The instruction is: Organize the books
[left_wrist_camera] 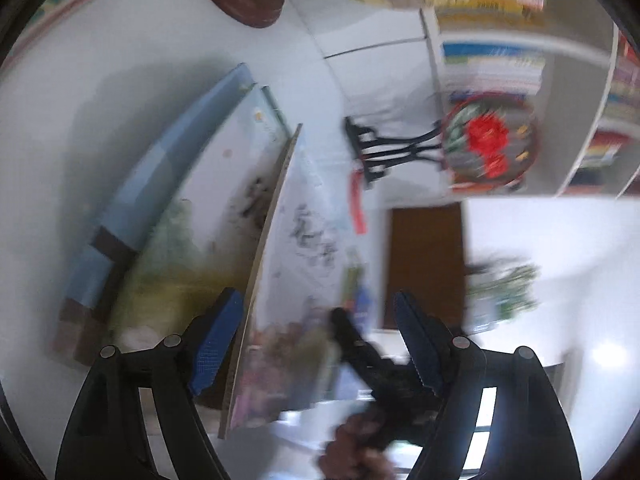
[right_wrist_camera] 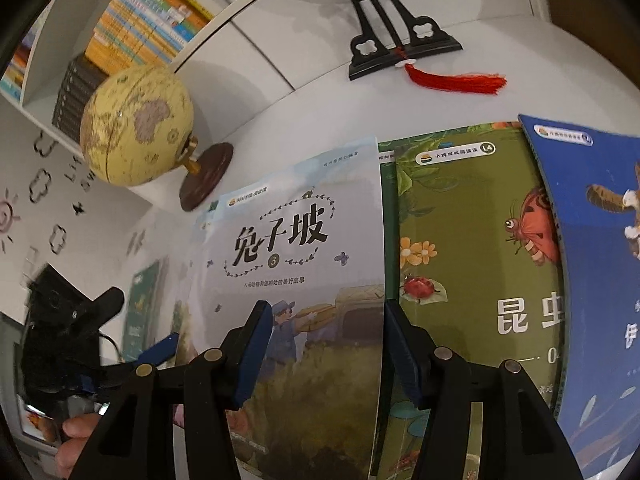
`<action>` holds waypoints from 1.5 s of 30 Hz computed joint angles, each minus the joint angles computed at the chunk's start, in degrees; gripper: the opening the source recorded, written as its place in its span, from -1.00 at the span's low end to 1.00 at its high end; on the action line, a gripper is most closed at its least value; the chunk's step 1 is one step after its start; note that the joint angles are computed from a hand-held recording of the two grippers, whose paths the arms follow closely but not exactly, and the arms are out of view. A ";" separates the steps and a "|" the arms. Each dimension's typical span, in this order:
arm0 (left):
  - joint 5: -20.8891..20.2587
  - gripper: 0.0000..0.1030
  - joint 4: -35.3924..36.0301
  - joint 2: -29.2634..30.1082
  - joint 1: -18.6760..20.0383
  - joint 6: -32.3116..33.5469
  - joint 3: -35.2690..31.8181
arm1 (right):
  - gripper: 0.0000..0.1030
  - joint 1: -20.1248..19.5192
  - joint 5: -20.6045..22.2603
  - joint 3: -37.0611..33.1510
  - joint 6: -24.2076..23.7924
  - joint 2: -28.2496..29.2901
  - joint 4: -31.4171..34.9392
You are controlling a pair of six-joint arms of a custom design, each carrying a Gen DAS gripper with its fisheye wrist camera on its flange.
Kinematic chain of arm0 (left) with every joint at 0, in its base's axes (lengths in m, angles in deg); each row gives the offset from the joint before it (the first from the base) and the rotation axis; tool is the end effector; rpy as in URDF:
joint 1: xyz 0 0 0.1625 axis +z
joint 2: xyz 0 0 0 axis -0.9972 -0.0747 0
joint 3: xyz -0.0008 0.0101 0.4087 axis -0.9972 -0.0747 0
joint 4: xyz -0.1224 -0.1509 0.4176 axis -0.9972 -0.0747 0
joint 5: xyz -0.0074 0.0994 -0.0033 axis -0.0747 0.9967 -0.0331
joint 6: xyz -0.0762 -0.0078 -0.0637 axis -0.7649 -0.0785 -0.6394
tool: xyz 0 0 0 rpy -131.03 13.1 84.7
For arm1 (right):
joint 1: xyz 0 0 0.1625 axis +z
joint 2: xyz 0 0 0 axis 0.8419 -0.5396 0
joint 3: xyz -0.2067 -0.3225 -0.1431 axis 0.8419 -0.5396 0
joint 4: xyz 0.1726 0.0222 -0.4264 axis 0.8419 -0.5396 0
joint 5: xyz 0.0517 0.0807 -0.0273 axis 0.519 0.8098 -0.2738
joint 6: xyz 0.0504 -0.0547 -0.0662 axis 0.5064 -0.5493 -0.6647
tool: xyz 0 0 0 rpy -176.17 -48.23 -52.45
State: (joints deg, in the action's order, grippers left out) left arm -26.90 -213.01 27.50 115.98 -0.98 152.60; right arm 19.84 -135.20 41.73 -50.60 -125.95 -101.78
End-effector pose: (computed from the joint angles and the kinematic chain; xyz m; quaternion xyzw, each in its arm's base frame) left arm -0.3197 -0.3866 0.0755 0.1894 -0.9261 0.2787 0.1699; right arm 0.0313 -0.4517 0.3472 0.1076 -0.9758 0.1751 0.0746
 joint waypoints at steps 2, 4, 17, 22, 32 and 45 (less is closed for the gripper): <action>-2.41 0.46 -9.56 2.24 1.08 -0.46 0.83 | 0.10 -1.05 1.92 -0.49 0.22 0.06 0.85; -3.53 0.46 -12.80 3.41 1.92 -1.33 0.93 | 0.10 -1.59 3.00 -0.84 0.15 0.13 1.46; -4.94 -0.48 26.03 3.90 2.01 3.38 -11.35 | 0.09 -1.41 6.50 -1.43 -3.12 0.12 3.35; -8.82 -0.50 17.90 4.03 2.16 -1.95 -8.70 | 0.09 -1.47 6.66 -2.60 -3.98 0.28 5.70; -7.49 -0.50 16.23 2.31 -1.26 -5.91 -7.81 | 0.10 -1.85 5.62 -1.28 -6.02 -1.07 7.57; -0.17 -0.50 22.31 -1.84 -6.83 -0.88 -8.99 | 0.10 0.18 11.82 -1.58 -9.68 -6.26 9.51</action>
